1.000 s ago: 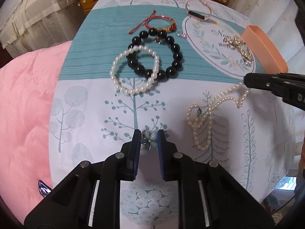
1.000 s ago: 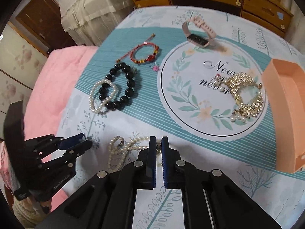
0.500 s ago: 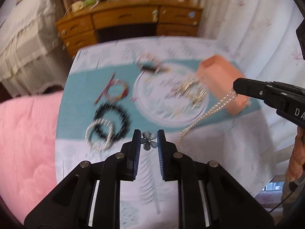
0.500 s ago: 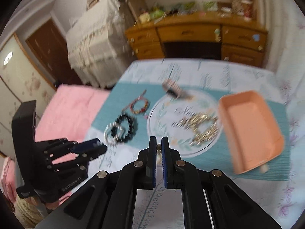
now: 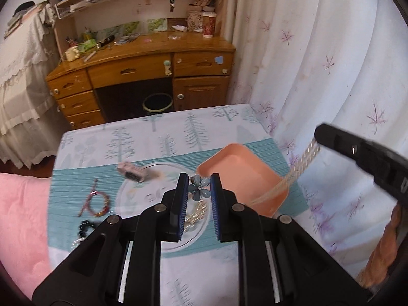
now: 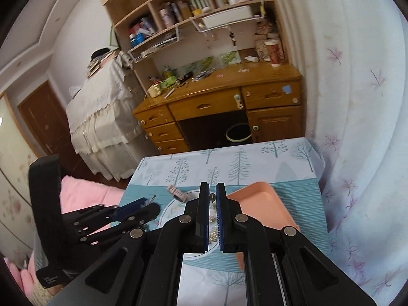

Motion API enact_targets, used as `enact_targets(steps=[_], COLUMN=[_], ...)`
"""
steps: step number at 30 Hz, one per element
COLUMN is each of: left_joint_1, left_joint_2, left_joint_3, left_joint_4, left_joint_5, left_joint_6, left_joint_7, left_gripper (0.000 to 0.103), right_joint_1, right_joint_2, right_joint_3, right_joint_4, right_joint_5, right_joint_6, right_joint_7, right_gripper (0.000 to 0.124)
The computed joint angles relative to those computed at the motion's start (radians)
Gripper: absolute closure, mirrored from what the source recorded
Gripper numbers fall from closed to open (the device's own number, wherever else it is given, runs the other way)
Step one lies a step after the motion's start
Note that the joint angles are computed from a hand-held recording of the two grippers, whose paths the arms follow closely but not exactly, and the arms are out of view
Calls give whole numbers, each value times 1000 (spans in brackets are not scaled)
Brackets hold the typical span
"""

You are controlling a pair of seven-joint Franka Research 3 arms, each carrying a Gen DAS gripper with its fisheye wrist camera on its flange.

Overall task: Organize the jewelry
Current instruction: 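Carry the necklace and brooch into the pink box and open both tools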

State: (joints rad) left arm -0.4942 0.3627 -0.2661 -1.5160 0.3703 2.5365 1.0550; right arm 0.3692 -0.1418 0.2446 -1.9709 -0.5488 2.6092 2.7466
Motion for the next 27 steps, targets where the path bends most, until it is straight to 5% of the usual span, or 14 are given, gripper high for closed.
enact_targets(steps=[11,16,21,27], left_joint_1=[-90,-94,-61,-15], left_joint_2=[380,425,376,280], left_joint_3=[-2,-6,-20,-38], left_joint_4=[377,405,309,174], left_joint_5=[-86,-131,-175,-215], left_joint_6=[-158,-191,-114,-54], left_joint_7=[71,140,162,157], left_gripper=[88,81,50,50], right_joint_1=[-14,4,14,42], right_joint_2=[60,134,168,199], right_joint_3=[-80,-105,-117,-116], right_joint_4=[-169,-203,-227,-175], right_joint_5=[321,450,507,506], right_joint_6=[37,-14,19,-30], right_joint_7=[-237,-337,-373,-383], right_gripper=[119,118,117,117])
